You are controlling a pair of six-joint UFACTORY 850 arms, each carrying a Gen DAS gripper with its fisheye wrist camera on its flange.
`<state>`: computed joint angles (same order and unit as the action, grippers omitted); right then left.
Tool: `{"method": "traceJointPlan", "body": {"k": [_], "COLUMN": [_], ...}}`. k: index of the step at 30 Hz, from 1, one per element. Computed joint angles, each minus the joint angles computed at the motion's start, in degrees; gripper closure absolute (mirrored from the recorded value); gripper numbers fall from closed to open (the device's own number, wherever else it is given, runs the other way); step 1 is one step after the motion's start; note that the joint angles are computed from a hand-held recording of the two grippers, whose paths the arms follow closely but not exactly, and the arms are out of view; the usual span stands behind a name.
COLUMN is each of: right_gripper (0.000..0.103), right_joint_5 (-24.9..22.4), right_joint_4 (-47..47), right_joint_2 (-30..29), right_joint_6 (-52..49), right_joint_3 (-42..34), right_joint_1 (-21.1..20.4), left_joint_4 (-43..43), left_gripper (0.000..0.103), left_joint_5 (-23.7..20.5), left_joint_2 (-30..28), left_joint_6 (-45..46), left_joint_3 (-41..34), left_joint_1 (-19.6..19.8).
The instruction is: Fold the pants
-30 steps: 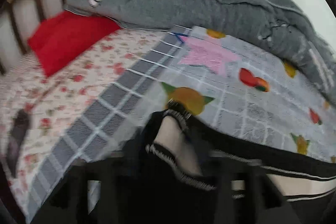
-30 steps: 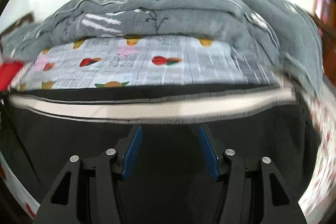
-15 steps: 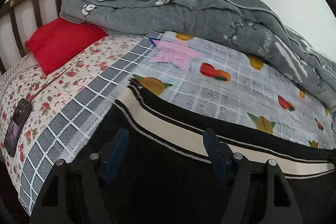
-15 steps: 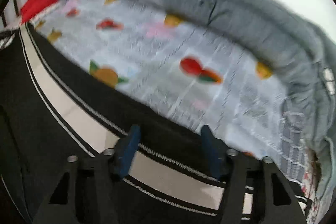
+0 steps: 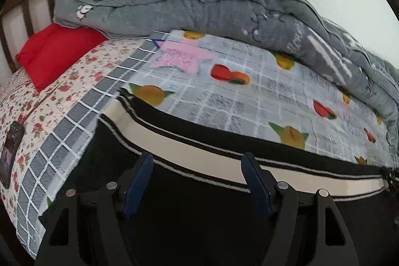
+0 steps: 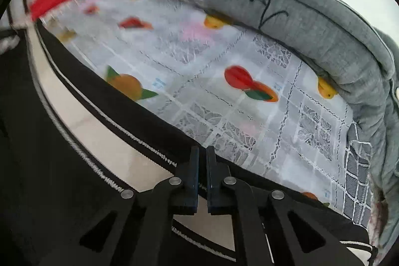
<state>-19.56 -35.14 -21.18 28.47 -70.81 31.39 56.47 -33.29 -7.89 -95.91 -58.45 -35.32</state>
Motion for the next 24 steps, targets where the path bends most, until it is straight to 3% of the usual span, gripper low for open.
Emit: {"method": "traceJointPlan", "body": {"k": [2,5,6,9,13,17,19,20,21,23,24], "right_gripper": [0.091,0.076,0.065,0.056,0.054,0.046,0.047,0.054,0.07,0.092,0.095], "right_joint_5": [-0.34,0.25,0.38,-1.05,-1.34,-0.45,-2.37,-2.44,-2.22,-2.89,-2.99], "right_joint_4": [-4.8,0.0,-1.8,-9.19,0.97,8.28,5.2,5.39,7.85,8.43,7.0], "right_joint_2": [0.07,2.65,4.4,7.93,9.18,8.04,6.85,6.45,6.2,6.08,6.3], "right_joint_6": [6.93,3.94,5.54,12.54,2.01,-6.99,-6.87,-8.01,-11.55,-14.44,-13.65], "right_joint_3": [0.06,1.29,2.71,6.09,7.93,7.42,6.47,6.23,5.95,5.63,5.81], "right_joint_1": [0.33,-1.18,-1.8,-3.97,-7.82,-9.42,-8.63,-8.4,-8.5,-8.13,-7.8], "left_joint_4": [-0.21,0.52,0.91,1.87,1.68,0.4,0.89,0.96,0.78,0.17,-0.02], "left_gripper": [0.032,0.032,0.032,0.031,0.032,0.031,0.031,0.031,0.031,0.031,0.032], "left_joint_5": [-0.17,-1.03,-1.42,-1.75,1.15,1.08,0.42,-0.09,-0.27,0.0,-0.15], "left_joint_2": [-0.12,0.52,0.74,1.31,1.04,-0.53,-0.88,-1.04,-1.12,-1.06,-1.01], "left_joint_6": [0.94,2.28,2.5,1.99,1.69,3.43,3.63,3.61,3.69,4.15,4.43], "left_joint_3": [-0.17,0.21,0.38,0.91,0.93,-0.59,-0.96,-1.14,-1.25,-1.31,-1.3], "left_joint_1": [-0.66,-1.91,-2.25,-2.93,-2.85,-3.82,-4.49,-4.76,-4.89,-4.89,-4.94]}}
